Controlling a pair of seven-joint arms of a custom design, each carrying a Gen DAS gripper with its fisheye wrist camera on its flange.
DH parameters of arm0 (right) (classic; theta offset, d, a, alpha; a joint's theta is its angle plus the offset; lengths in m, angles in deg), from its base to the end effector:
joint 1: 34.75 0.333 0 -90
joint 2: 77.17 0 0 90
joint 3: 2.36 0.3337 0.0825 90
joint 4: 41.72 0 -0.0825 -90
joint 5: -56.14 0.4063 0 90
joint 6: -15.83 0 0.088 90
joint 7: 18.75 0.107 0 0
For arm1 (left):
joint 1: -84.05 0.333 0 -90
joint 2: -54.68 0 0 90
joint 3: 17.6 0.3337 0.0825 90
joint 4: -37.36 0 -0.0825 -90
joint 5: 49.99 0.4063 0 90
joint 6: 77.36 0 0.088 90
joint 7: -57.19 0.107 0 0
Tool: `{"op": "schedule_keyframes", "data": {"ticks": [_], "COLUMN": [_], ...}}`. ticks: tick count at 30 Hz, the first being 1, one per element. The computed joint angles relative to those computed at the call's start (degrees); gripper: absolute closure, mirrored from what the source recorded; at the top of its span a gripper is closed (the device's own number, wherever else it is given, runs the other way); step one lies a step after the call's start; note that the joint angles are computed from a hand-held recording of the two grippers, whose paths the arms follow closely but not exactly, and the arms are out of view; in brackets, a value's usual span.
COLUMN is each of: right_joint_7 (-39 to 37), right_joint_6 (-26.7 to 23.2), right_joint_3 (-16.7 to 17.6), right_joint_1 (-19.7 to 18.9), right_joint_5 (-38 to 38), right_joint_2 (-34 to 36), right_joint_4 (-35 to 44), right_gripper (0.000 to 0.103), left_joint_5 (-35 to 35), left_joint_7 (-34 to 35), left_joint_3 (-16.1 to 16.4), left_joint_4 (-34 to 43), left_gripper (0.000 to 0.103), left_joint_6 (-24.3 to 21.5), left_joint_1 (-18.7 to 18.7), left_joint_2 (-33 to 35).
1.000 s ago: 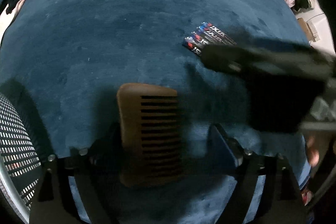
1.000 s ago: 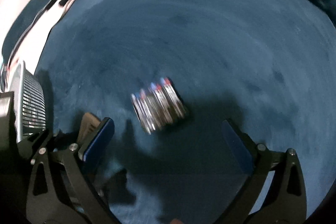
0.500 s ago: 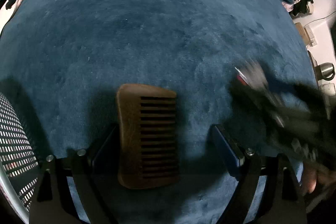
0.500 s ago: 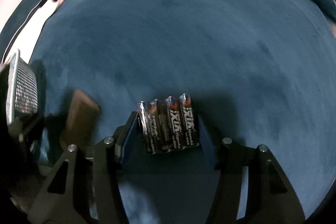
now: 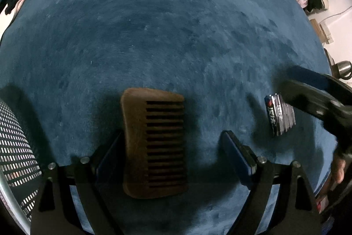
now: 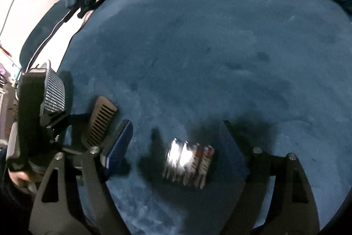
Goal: Organize rigid objects
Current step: 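Grasp the battery pack with the right tool while the left tool grasps the wooden comb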
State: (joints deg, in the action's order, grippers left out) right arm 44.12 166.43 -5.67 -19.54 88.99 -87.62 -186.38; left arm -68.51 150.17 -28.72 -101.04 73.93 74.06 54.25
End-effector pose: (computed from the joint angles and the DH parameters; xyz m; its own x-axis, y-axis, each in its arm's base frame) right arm 0.4737 0.0865 0.3711 0.2542 -0.9278 -0.2730 -0.9281 -0.1545 -0.3389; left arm 0.4905 -0.1806 0.3359 -0.1721 -0.9644 0.2006 -0.9689 0.1290 -0.2110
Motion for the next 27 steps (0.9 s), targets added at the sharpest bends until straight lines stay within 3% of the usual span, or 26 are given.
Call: {"op": "schedule_keyframes", "data": {"ticks": [3,7,9,15,18,20,21,24,27], "right_joint_7": [-1.72,-6.64,-6.99,2.23,4.40,8.33,11.06,13.52,29.18], "right_joint_6": [-6.15,-13.58,-15.46,-4.42,-3.20,-3.68,-2.48,-0.15,1.73], "right_joint_3": [-1.17,-3.19,-2.71,3.81,5.02,5.76,6.77,4.23,8.22], "right_joint_1": [-0.46,-2.79,-3.44,-3.38,-1.16,-0.77,-1.22,0.62,-4.57], "right_joint_5": [6.41,16.71,16.47,-4.96,-11.70,-17.96,-21.86,-20.55,-34.04], "right_joint_2": [3.02,-1.39,-3.33,-5.57,-3.35,-1.43,-1.33,-3.87,-5.89], "right_joint_4": [2.47,-1.26,-2.46,-4.51,-2.96,-1.96,-2.41,-4.71,-6.99], "right_gripper": [0.020,0.020,0.021,0.021,0.023,0.045,0.050,0.051,0.050], "left_joint_5": [-1.30,-0.58,-0.14,-0.32,0.27,1.02,1.20,0.12,0.69], "left_joint_7": [1.48,0.82,0.17,-0.26,-1.01,-1.79,-1.97,-1.37,-2.59], "left_joint_3": [0.27,0.03,-0.34,-0.44,-0.57,-0.60,-0.59,-0.58,-0.60], "left_joint_4": [0.27,-0.22,-1.62,-1.99,-1.80,-1.51,-1.33,-0.75,-1.04], "left_gripper": [0.013,0.012,0.010,0.010,0.010,0.010,0.010,0.010,0.011], "left_joint_6": [-0.76,0.28,1.70,2.60,2.55,2.21,1.93,1.83,2.45], "left_joint_1": [0.24,0.14,-0.28,-0.76,-0.94,-1.02,-1.04,-1.08,-1.13], "left_joint_2": [-0.23,-0.25,-0.58,-0.37,-0.08,0.13,0.17,0.54,0.45]}}
